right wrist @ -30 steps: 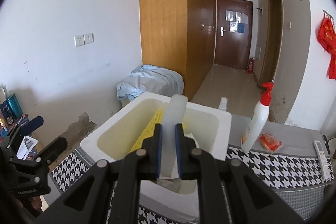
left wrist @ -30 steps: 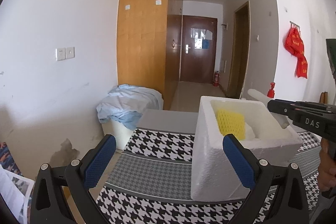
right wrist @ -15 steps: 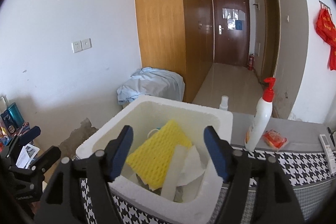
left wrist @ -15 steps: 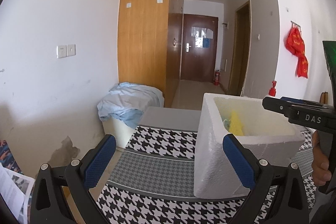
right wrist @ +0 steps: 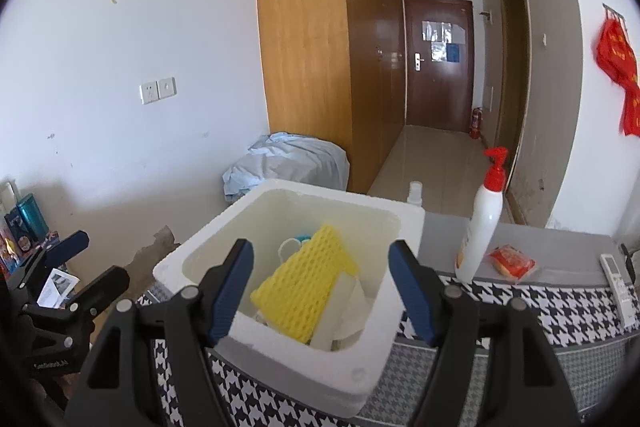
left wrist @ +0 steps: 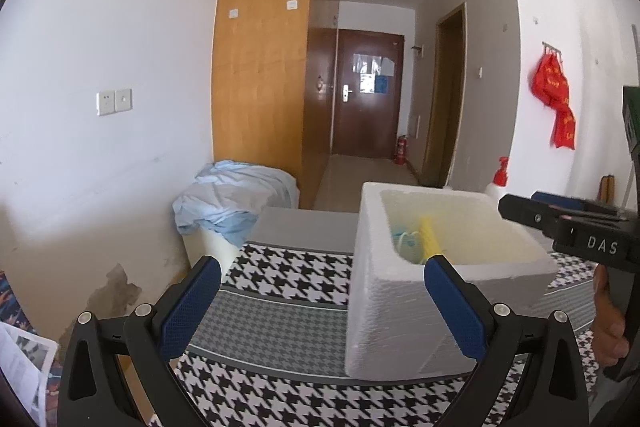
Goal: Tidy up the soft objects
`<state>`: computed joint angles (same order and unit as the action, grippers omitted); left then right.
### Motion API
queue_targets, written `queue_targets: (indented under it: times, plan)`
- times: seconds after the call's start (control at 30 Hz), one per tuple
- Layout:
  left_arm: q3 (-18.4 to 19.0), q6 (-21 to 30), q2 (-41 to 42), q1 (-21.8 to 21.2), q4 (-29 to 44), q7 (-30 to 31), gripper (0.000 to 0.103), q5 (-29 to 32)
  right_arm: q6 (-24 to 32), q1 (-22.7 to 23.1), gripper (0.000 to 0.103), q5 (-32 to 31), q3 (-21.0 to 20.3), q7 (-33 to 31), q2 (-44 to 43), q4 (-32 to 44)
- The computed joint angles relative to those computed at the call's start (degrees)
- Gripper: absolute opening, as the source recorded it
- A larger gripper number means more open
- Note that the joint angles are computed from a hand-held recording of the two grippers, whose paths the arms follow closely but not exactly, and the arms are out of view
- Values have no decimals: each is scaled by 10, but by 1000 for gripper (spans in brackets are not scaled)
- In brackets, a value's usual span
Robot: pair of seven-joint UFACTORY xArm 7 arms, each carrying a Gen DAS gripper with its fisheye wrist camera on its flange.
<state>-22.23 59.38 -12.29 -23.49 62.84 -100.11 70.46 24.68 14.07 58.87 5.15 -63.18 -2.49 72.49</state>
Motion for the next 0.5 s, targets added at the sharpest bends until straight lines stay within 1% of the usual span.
queue_targets:
  times: [0.03, 0.1, 0.17, 0.2, 0.27, 0.33, 0.5]
  plan:
    - [-2, 3, 2, -1, 4, 1, 102, 2, 2, -2, 74, 6, -2, -4, -5, -5]
    - [-4, 7, 7, -4, 11, 8, 102, 4, -1, -2, 78, 17, -6, -13, -14, -14]
    - [-6, 12, 12, -8, 19, 13, 102, 7, -9, 0, 88, 33, -10, -28, -25, -26]
    - [-7, 14, 13, -11, 23, 14, 102, 9, -12, 1, 90, 47, -13, -42, -33, -34]
    - [-8, 17, 19, -16, 30, 18, 102, 13, -17, 5, 99, 68, -20, -61, -45, -47]
    - [-9, 23, 25, -23, 40, 22, 102, 17, -21, 8, 102, 92, -29, -84, -59, -62]
    - [-10, 38, 37, -41, 56, 25, 102, 26, -18, 12, 102, 106, -44, -102, -82, -86]
